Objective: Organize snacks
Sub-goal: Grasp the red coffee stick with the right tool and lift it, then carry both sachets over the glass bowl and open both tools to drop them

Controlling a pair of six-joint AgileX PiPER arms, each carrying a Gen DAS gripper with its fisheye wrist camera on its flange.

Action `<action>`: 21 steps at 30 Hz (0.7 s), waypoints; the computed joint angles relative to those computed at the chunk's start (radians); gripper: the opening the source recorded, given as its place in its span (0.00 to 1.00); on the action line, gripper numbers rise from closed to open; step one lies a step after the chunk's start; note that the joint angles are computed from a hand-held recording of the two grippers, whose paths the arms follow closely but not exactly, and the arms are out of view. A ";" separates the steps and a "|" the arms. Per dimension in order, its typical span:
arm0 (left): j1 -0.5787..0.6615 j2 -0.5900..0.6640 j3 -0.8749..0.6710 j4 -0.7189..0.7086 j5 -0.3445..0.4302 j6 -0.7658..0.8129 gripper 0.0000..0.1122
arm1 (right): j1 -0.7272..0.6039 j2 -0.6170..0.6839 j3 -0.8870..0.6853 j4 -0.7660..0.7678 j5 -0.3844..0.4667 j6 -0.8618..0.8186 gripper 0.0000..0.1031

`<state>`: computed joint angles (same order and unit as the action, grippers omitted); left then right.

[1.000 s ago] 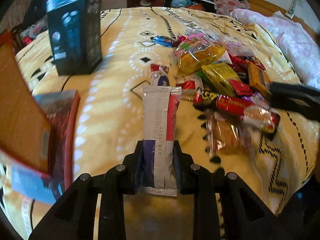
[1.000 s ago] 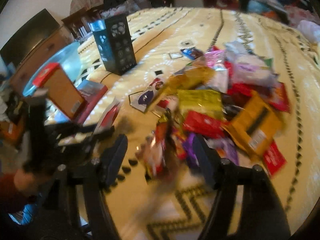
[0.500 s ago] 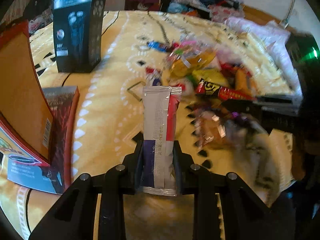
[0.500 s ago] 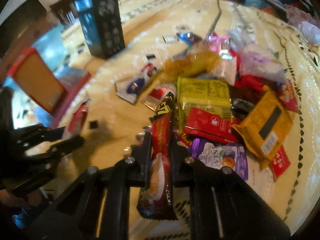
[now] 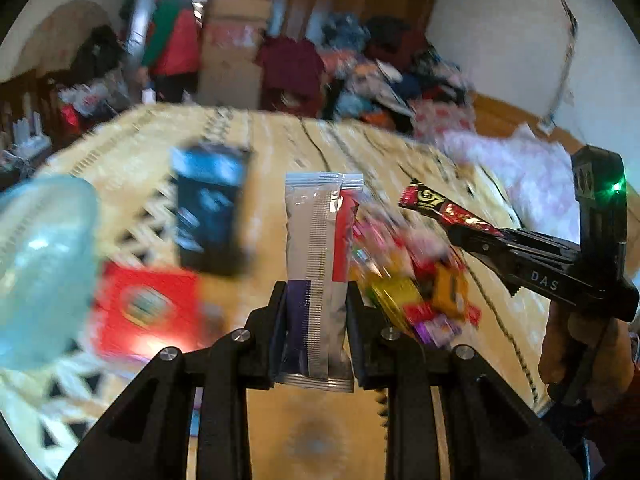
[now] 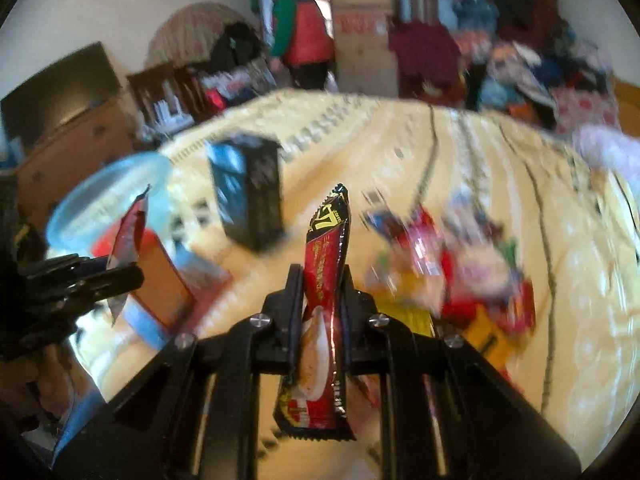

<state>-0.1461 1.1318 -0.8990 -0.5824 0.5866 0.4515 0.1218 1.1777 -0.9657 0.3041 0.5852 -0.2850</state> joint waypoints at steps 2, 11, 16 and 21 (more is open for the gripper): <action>0.129 -0.009 -0.063 -0.024 0.066 0.052 0.24 | 0.075 0.049 -0.106 -0.038 -0.003 0.067 0.16; 0.684 0.177 -0.353 -0.160 0.240 0.260 0.24 | 0.405 0.431 -0.698 -0.120 0.066 0.265 0.16; 0.830 0.365 -0.513 -0.139 0.262 0.260 0.24 | 0.493 0.702 -1.065 -0.081 0.213 0.300 0.16; 0.876 0.506 -0.596 -0.108 0.270 0.253 0.24 | 0.577 0.993 -1.499 -0.126 0.434 0.389 0.16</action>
